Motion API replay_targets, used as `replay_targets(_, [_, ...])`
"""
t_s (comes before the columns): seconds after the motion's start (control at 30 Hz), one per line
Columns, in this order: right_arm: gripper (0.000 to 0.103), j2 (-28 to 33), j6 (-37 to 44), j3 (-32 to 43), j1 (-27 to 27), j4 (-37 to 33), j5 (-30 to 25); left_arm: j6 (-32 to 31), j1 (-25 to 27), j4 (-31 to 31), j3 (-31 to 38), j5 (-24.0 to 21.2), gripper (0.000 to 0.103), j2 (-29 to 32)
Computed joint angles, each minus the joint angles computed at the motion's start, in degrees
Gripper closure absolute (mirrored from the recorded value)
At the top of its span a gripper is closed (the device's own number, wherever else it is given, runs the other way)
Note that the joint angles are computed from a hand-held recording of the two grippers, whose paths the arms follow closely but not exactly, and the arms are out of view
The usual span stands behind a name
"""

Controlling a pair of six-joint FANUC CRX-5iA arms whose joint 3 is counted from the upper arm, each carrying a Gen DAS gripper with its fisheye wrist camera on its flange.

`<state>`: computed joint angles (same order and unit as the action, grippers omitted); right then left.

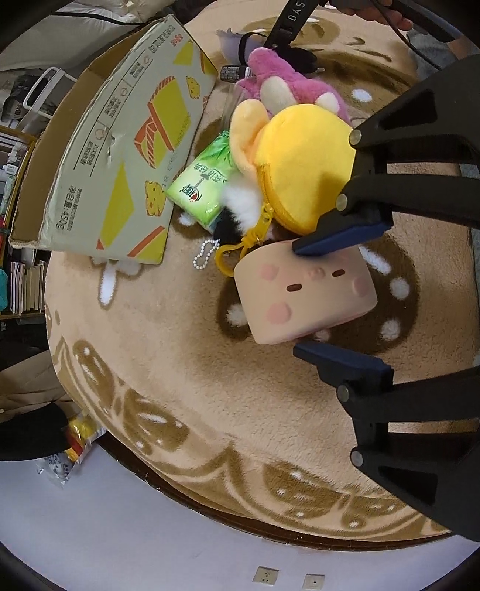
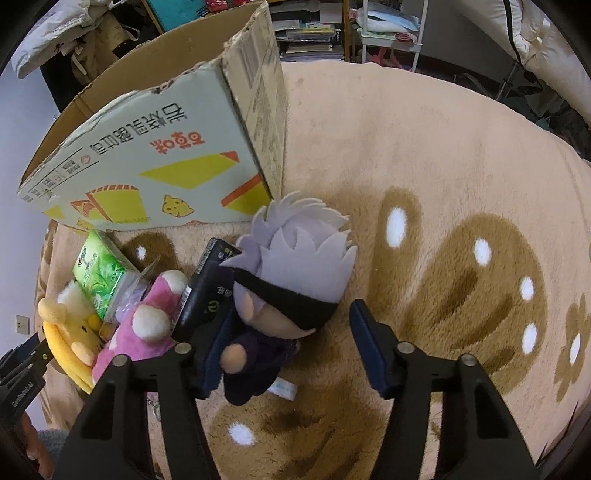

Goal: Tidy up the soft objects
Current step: 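Close left gripper on pink cube plush while right gripper closes on white-haired doll, then lift pink cube with left gripper while right gripper lifts doll over box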

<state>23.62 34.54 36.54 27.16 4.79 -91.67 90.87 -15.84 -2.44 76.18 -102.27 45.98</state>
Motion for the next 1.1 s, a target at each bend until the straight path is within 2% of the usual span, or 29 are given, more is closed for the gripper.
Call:
replay_targets(0.27, [0.041,-1.2,-1.8,-1.6,0.1,-2.1,0.2,0.4,-0.3,-0.8,-1.1,0.2,0.055,-0.8])
replay_targets(0.47, [0.04,0.1,0.2,-0.6,-0.7,-3.2,-0.6,1.2,0.1,-0.1,-0.7,-0.3,0.055,-0.4])
replay_targets(0.57, [0.042,0.5,1.4,-0.6,-0.7,-3.1,-0.5,1.1,0.4,1.3,-4.2,2.0,0.064,-2.1])
replay_targets(0.67, [0.063,-0.1,2.4,-1.1,-0.8,-2.5,0.1,0.6,0.4,1.4,-6.0,3.3,0.07,-3.2])
replay_targets(0.9, [0.068,-0.6,3.5,-1.0,-1.3,-2.4,0.6,0.0,0.0,1.3,-12.4,7.7,0.078,-7.0])
replay_targets(0.97, [0.068,-2.1,0.8,-2.7,0.9,-0.9,1.1,-0.1,-0.1,1.4,-14.3,8.9,0.079,-8.4])
replay_targets(1.1, [0.068,-3.9,-1.3,-3.7,1.8,0.5,1.6,0.4,-0.1,1.1,-16.2,9.9,0.079,-9.9])
